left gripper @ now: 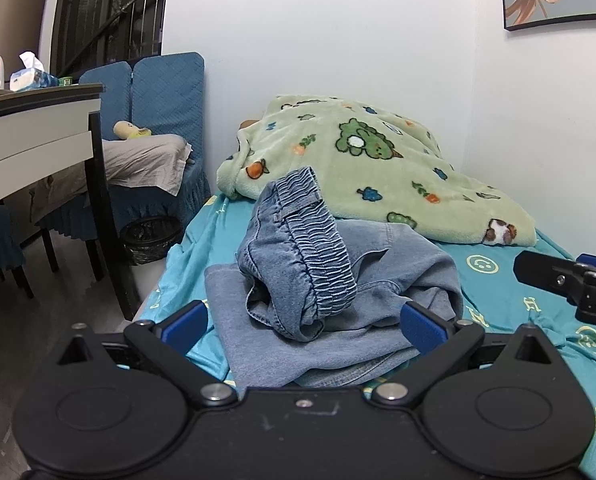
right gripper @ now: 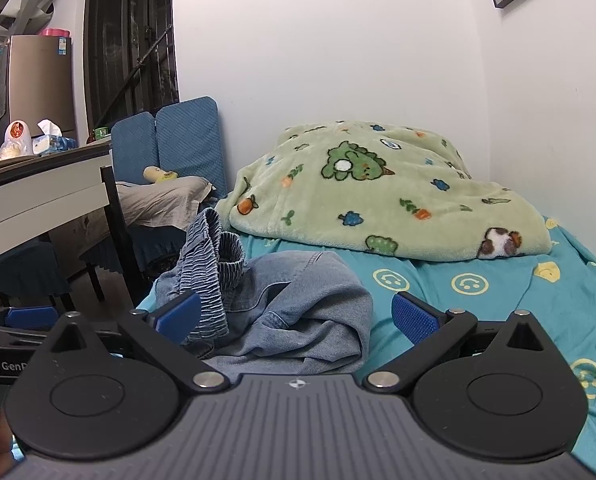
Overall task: Fold clothes
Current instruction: 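Approach the pile of blue denim jeans with both tools open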
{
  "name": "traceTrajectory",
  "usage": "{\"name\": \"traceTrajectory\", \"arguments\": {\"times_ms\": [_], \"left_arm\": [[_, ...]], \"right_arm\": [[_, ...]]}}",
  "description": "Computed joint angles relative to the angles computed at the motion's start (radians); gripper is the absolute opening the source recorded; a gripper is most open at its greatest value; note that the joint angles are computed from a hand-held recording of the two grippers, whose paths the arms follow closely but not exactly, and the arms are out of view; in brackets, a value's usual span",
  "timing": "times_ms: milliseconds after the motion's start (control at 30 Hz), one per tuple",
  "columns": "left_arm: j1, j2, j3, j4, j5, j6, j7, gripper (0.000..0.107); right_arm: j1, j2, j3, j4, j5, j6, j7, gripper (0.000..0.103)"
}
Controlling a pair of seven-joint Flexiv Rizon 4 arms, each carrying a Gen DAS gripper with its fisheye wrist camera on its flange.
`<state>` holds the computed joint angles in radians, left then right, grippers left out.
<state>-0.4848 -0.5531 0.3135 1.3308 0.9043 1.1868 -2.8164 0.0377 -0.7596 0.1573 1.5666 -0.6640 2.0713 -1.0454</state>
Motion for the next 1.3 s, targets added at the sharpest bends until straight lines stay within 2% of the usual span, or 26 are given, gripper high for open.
{"name": "traceTrajectory", "arguments": {"times_ms": [1200,1300], "left_arm": [[0.011,-0.016,0.005,-0.012,-0.071,0.015,0.066,0.103],[0.029,-0.018,-0.012,-0.030,-0.099,-0.003,0.114,0.102]], "right_arm": [[0.003,0.004,-0.006,-0.001,0.013,-0.004,-0.023,0.103],[0.014,0.004,-0.021,-0.008,0.033,-0.003,-0.037,0.103]]}}
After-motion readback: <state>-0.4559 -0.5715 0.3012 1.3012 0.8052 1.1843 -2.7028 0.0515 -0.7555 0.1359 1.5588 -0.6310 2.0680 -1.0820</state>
